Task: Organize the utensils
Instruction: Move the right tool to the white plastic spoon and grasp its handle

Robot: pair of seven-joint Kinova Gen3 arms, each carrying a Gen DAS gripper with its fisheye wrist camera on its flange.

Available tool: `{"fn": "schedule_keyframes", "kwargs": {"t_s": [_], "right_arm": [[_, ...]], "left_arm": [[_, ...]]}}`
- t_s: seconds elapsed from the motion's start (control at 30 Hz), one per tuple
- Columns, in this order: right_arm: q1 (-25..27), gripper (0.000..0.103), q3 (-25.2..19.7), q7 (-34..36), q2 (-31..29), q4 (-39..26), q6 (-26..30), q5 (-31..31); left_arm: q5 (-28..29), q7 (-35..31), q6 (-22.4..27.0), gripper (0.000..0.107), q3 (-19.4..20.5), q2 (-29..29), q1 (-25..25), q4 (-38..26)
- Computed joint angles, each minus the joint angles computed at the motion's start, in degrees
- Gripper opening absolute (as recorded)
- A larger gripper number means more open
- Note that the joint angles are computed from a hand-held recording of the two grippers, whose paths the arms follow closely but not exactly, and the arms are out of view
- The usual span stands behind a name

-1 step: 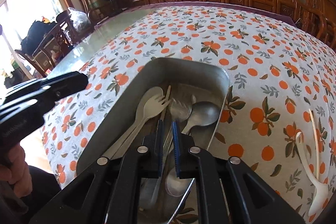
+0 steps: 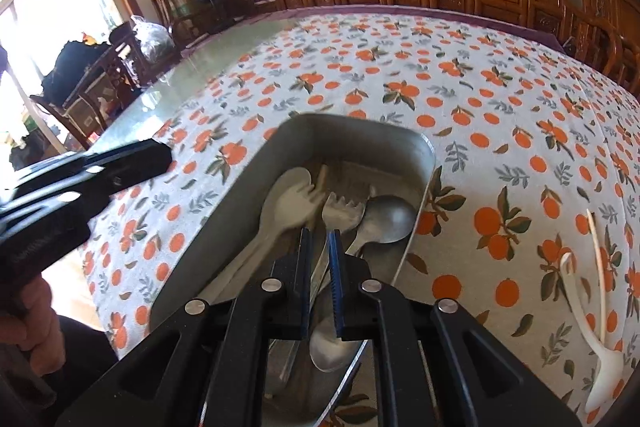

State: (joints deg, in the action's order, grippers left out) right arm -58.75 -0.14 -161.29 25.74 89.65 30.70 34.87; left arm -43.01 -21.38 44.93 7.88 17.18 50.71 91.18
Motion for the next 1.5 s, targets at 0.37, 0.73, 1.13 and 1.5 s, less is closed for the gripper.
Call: {"fn": "schedule_keyframes", "kwargs": {"t_s": [0.37,0.73,1.13,1.5], "right_arm": [[-0.4,0.012,-0.5,-9.4,-13.8,15.4,7.0,11.5],[5.8,0.02,-7.3,-13.3,-16.5,24.3,14.6,12.4],[13.8,0.03,-11.6,1.4,-13.2,21.3,15.2,2.0],[13.6,0.03,-11.6,11.8,-11.1,16.9,16.4,-6.4]], "left_arm": [[1.1,-2.6,-1.1,0.04,0.2,2.7,2.6,-4.1],[4.3,-6.3,-1.5,0.052,-0.9,6.3,6.1,-8.6],[8.0,-11.2,-1.3,0.052,-1.7,8.7,8.5,-11.5],[8.9,-12.2,-1.6,0.052,-2.7,8.9,9.3,-11.9]]}}
